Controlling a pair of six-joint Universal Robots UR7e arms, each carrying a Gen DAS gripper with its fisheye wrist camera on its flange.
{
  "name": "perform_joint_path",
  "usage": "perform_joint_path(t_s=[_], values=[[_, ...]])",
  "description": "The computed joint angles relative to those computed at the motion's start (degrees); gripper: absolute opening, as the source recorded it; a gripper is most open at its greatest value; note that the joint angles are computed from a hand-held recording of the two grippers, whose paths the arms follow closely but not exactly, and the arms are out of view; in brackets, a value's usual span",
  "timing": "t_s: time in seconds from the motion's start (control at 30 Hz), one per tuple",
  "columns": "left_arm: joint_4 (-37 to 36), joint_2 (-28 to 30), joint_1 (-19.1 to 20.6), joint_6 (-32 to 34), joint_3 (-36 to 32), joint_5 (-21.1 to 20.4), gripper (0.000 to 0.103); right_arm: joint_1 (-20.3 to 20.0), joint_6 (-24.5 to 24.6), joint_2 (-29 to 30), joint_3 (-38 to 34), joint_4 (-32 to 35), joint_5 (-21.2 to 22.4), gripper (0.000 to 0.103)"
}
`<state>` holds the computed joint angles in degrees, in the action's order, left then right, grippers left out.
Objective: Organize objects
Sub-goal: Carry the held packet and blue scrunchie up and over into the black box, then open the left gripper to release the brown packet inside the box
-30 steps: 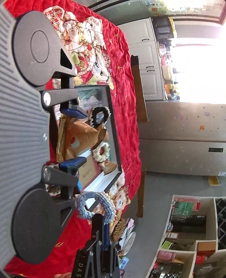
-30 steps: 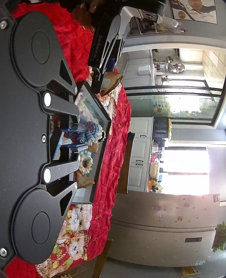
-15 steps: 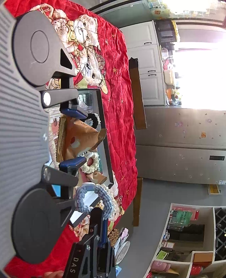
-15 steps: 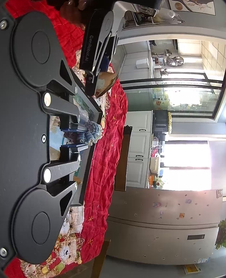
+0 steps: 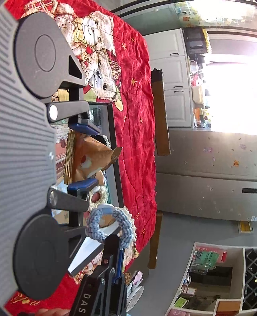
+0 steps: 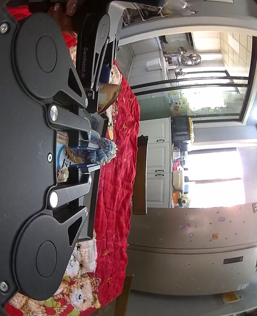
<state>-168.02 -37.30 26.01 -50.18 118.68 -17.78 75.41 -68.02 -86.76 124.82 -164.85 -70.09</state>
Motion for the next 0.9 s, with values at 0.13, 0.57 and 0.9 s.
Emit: perform_joint_path(t_s=[0.13,0.57,0.9], values=[[-1.33,0.89,1.63,0.84,-0.45,0.32,0.052,-0.13,1.15,2.76,-0.65,-2.56,-0.74,0.013],[-2.39,2.97,5.48,2.44,-1.45,-1.69,0.052,-0.51,3.08,10.01,-2.82,-7.58,-5.61,0.013],[-2.23,3.75,6.29,3.56,-2.10,-2.34,0.052,-0.41,4.13,12.18,-3.98,-7.91,-8.48,0.013]])
